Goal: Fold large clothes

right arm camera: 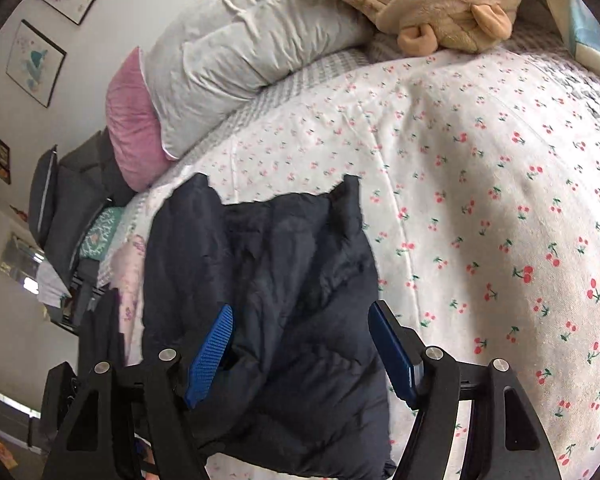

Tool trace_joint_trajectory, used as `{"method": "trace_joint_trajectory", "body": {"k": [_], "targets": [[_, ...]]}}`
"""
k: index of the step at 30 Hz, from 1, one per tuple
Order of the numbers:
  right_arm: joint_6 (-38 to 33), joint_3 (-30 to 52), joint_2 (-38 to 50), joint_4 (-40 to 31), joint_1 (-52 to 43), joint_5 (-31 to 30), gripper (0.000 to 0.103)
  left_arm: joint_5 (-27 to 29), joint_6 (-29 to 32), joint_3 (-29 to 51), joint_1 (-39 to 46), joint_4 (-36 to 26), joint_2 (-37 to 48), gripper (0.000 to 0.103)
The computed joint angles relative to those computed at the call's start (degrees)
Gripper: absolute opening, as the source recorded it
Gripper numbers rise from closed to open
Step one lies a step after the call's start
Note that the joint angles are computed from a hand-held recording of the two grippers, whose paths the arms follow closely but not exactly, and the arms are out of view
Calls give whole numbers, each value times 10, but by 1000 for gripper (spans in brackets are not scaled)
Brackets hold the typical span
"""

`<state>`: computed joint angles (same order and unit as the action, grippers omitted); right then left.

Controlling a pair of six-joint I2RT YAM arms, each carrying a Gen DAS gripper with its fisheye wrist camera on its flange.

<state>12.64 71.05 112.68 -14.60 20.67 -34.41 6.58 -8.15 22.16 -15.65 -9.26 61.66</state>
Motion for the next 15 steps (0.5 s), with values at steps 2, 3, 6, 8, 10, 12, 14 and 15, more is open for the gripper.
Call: {"method": "trace_joint_trajectory", "body": {"k": [2, 3, 6, 8, 10, 12, 14, 15], "targets": [[14, -4, -9, 6, 11, -14, 73, 33, -4, -1, 12, -37, -53, 76], [23, -6, -11, 10, 17, -24, 73, 54, 4, 1, 23, -58, -78, 76], [67, 8, 0, 36, 43, -56, 73, 75, 29, 21, 31, -74, -84, 76], [85, 13, 5, 58, 60, -63, 73, 97, 47, 20, 50, -96, -115, 76], [93, 31, 15, 59, 77, -66, 73, 109, 54, 5, 70, -117, -157, 76], [91, 65, 36, 39, 92, -66, 73, 114, 63, 1, 107, -127, -173, 76], [75, 120, 77, -6, 111, -62, 73, 118, 61, -13, 151, -134, -198, 76], [68, 146, 96, -32, 120, -52, 73, 125, 61, -18, 178, -133, -203, 76]]}}
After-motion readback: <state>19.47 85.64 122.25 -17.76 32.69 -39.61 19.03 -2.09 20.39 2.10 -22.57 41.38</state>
